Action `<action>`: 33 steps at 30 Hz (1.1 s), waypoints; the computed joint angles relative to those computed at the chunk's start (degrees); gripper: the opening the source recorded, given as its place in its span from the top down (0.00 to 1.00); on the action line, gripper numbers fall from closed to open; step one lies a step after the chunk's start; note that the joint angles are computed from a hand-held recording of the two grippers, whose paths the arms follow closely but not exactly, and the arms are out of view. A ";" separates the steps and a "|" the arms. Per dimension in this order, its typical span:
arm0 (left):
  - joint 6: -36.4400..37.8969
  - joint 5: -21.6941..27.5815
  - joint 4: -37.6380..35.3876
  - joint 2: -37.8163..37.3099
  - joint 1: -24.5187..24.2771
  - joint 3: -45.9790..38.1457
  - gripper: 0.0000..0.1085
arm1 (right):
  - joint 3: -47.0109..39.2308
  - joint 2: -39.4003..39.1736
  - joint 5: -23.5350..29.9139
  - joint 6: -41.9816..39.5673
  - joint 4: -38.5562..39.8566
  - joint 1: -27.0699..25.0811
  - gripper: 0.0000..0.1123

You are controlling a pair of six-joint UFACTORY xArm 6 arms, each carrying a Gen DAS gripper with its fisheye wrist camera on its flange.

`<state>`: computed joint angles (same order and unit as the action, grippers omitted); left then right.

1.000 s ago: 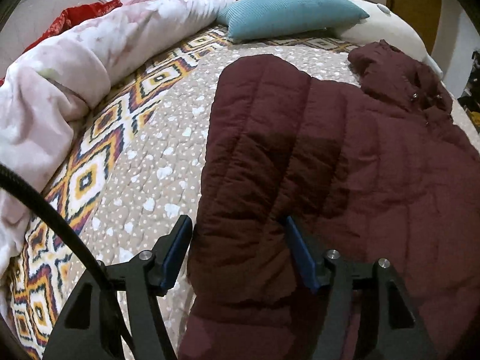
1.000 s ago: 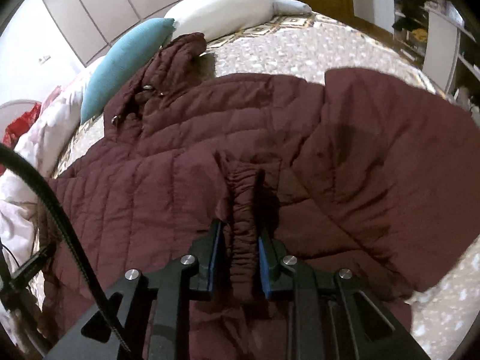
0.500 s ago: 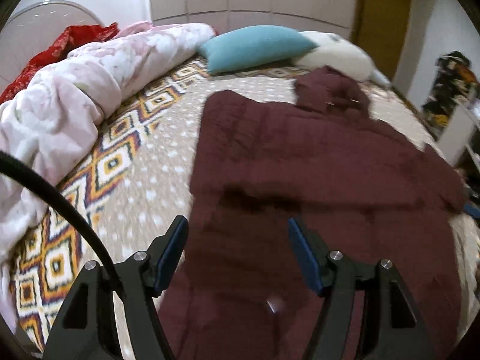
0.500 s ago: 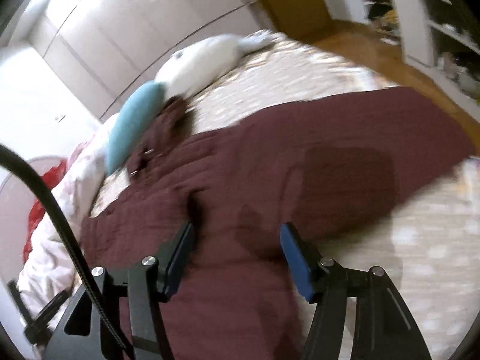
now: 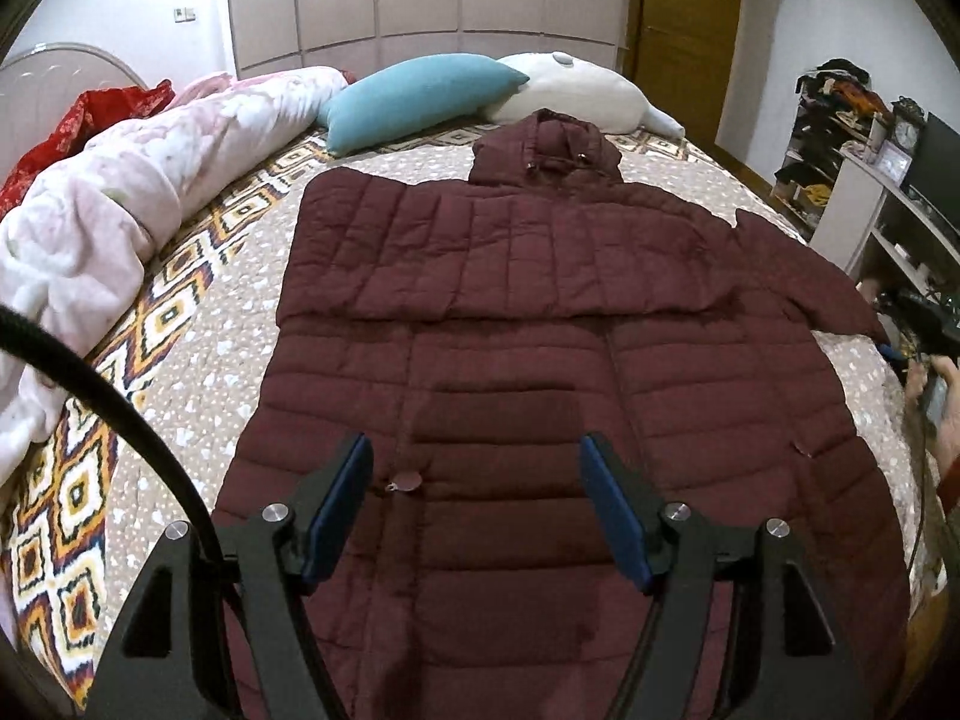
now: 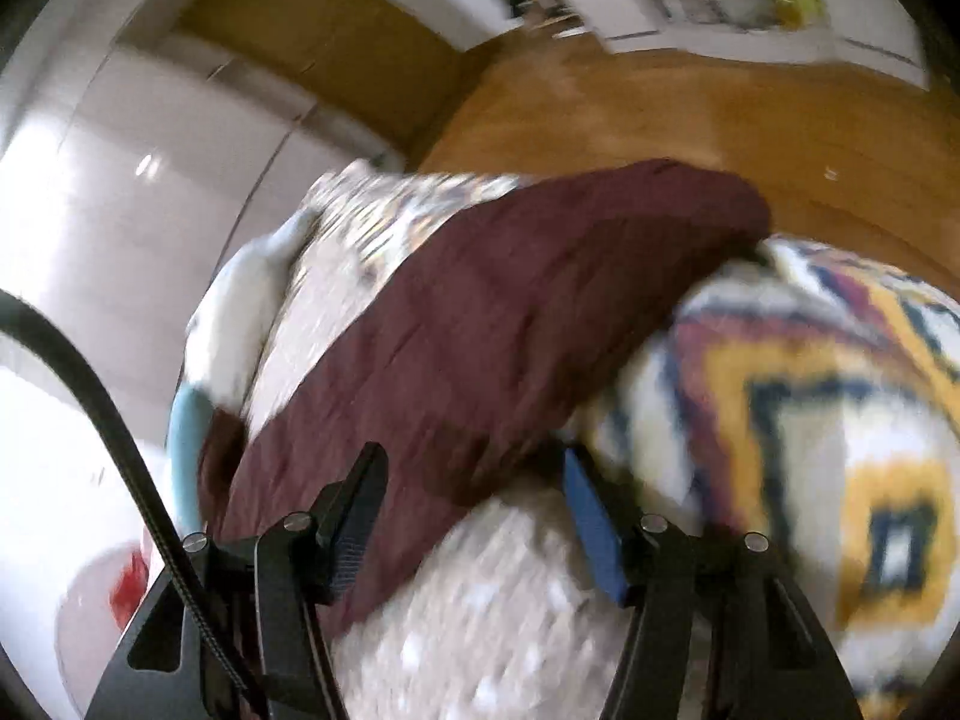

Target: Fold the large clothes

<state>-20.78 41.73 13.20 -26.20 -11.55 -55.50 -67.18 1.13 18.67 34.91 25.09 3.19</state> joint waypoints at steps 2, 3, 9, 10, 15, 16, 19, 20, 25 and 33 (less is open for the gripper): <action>-0.48 0.47 0.10 0.61 0.26 -0.33 0.35 | -0.60 1.82 -3.71 -0.93 6.07 -0.71 0.43; -0.72 0.89 0.15 0.99 0.41 -0.58 0.35 | -1.51 2.67 -3.99 0.43 5.50 -1.15 0.43; -0.72 1.19 -0.20 0.69 1.78 0.09 0.35 | -15.25 7.42 9.48 18.87 -24.93 -1.80 0.86; -0.74 0.92 0.17 0.34 2.03 0.42 0.35 | -17.25 7.62 11.31 20.74 -30.00 -1.28 0.87; -0.97 0.43 0.48 -0.61 3.33 1.08 0.35 | -38.17 14.13 25.40 14.94 -53.70 9.10 0.88; -1.07 0.31 0.46 -0.82 3.70 1.21 0.35 | -41.54 15.64 25.84 12.08 -55.58 11.66 0.88; -1.89 -0.01 0.78 -1.42 4.81 1.59 0.35 | -48.49 19.39 25.94 2.22 -58.47 19.15 0.88; -1.90 -0.12 0.67 -1.60 5.26 1.70 0.35 | -51.36 21.60 26.13 -2.02 -57.82 21.68 0.88; -1.41 -0.54 -0.08 -2.60 8.52 2.57 0.35 | -61.60 32.56 30.66 -23.70 -54.22 32.16 0.88; 0.02 -1.96 -1.39 -0.48 9.89 1.10 0.35 | -58.28 36.60 32.51 -35.35 -48.67 37.13 0.63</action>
<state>-20.76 39.77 11.81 -26.68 -1.66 -54.40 -125.45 37.72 51.18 -0.44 -23.58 40.32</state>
